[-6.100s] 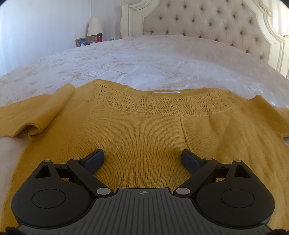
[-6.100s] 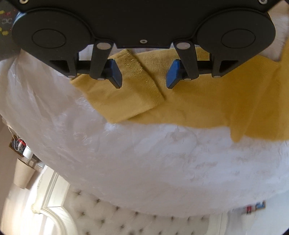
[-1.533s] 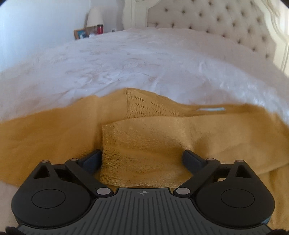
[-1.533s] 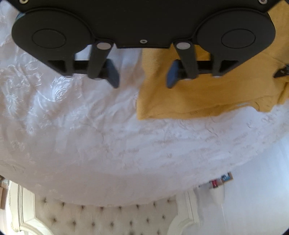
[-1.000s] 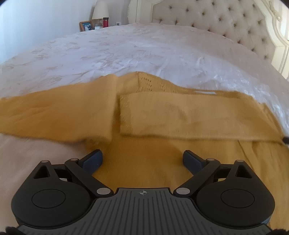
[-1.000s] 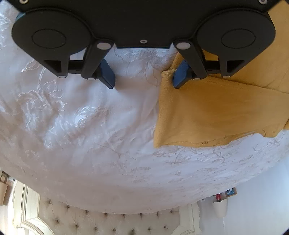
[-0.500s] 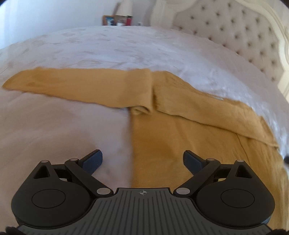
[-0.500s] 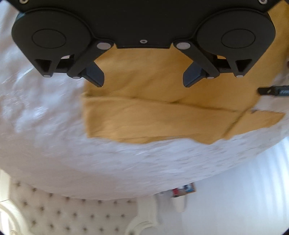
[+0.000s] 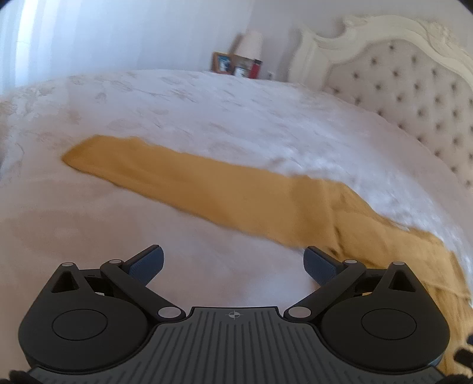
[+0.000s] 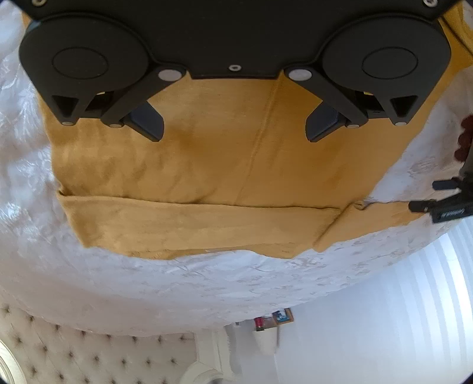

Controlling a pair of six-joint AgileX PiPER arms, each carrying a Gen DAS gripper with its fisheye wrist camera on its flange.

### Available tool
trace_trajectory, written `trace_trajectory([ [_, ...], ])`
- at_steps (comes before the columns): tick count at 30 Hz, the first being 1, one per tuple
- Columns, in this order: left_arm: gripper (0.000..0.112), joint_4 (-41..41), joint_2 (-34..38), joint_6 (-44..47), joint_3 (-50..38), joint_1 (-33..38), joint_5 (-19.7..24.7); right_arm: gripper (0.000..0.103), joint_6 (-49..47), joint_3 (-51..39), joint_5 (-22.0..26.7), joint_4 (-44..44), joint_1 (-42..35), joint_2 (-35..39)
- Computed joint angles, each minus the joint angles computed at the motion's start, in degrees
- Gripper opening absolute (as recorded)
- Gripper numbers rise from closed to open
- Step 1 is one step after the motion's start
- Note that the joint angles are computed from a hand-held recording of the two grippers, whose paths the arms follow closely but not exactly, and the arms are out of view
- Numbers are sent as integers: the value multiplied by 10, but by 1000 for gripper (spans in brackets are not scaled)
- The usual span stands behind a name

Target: Fold small clothes

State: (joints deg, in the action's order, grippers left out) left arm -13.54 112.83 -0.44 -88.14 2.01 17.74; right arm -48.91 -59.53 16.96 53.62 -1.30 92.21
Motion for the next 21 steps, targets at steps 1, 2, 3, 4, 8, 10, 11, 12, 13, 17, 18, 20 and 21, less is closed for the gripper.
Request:
trace_trajectory([
  [1,103,-8,10,8,-14,8,2,102,8,1,-5,-7,7,-2],
  [2,103,-7,26,7,-38,17,8,102,14,-2,-6,-15,11,-1],
  [3,103,-1,36,2,-55,25,14,102,23,-6,-4,-25,14,0],
  [4,103,15,51,-13,-79,32,21,102,31,-9,-3,-34,18,1],
  [8,103,37,117,-43,-186,60,70,102,64,-22,-8,-68,40,7],
  [10,103,38,145,-52,-228,72,91,102,81,-31,-5,-84,49,13],
  [11,103,33,161,-50,-254,79,106,102,90,-35,-3,-91,53,15],
  [12,103,28,178,-50,-279,85,119,102,98,-39,-2,-100,58,18],
  [13,103,20,193,-46,-299,90,127,102,105,-45,0,-106,62,22],
  [17,103,-10,245,-25,-379,104,165,102,109,-60,10,-110,72,32],
  [18,103,-7,257,-25,-399,104,172,102,110,-64,12,-112,74,35],
  [20,103,8,285,-31,-452,103,201,102,114,-69,14,-117,77,37],
  [21,103,18,301,-35,-485,101,217,102,116,-71,16,-117,77,38],
])
